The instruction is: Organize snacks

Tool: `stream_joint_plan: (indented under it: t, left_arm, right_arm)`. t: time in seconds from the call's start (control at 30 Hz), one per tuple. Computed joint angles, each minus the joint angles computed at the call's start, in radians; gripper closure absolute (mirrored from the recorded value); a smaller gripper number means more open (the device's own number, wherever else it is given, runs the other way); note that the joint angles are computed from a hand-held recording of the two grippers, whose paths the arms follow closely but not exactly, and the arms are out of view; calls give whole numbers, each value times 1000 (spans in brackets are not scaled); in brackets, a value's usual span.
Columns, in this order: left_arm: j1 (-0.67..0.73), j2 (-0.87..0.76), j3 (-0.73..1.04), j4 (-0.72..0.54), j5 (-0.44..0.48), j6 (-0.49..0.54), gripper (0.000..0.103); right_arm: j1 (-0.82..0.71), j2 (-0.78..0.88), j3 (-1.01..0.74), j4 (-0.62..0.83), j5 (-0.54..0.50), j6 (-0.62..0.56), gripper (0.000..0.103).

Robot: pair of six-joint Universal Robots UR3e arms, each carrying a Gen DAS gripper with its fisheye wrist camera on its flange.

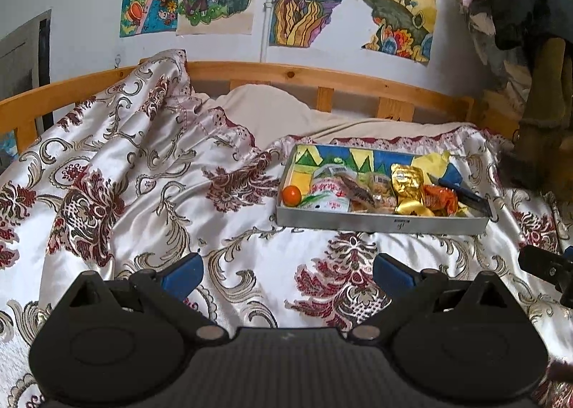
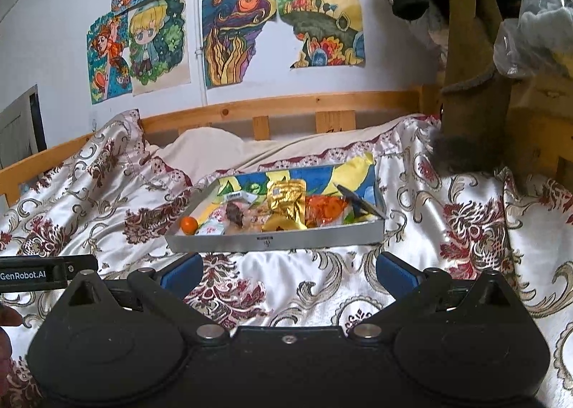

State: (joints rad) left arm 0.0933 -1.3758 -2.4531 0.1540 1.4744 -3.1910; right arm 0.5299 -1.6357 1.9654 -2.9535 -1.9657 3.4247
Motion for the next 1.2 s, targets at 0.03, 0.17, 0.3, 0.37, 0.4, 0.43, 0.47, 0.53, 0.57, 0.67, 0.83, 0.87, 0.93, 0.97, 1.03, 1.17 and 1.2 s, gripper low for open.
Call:
stream_joint_plan:
  t: [0.03,0.17,0.3,0.37,0.4,0.43,0.47,0.53,0.57,0.67,0.83,0.87,0.93,0.97,1.03,1.17,1.2]
  left_arm:
    - [0,-4,-1,2,0,1,0]
    - [-10,-28,-2,18,8,0,0]
    - [-16,-56,0,41,16,1,0]
    - [-18,-70,1,55,18,-7,0]
    - [-16,-76,0,65,17,-11,0]
    - [-17,-83,0,72,18,-15,0]
    - [-18,-89,2,77,18,-19,0]
    - [-20,-102,5,86,19,-25,0]
    - [-22,-110,7,92,21,-27,0]
    - [-22,-117,9,97,19,-25,0]
    - [-36,-158,19,132,31,-37,0]
    - [-35,-157,19,131,30,-38,0]
    - [-43,-183,24,156,35,-44,0]
    - [-49,-196,29,165,41,-45,0]
    - [-63,-219,34,182,55,-47,0]
    - [-78,-244,36,199,68,-36,0]
    - [-82,-248,38,197,72,-35,0]
  right_arm:
    - [-1,1,3,0,2,3,1]
    - [-8,1,23,-7,12,13,1]
    - [-18,1,37,-17,29,14,1]
    - [-23,4,47,-32,34,14,1]
    - [-26,5,53,-40,38,16,1]
    - [-29,5,58,-45,42,18,1]
    - [-32,6,61,-45,46,20,1]
    - [-37,11,68,-47,50,25,1]
    - [-40,13,71,-48,52,25,1]
    - [-47,23,79,-57,58,22,1]
    - [-55,47,96,-94,67,11,1]
    - [-56,53,99,-102,67,9,1]
    - [-56,63,105,-122,66,8,1]
    - [-56,67,110,-136,66,6,1]
    - [-54,77,116,-166,61,0,1]
    - [-52,89,119,-199,51,-5,1]
    - [-52,90,119,-202,49,-6,1]
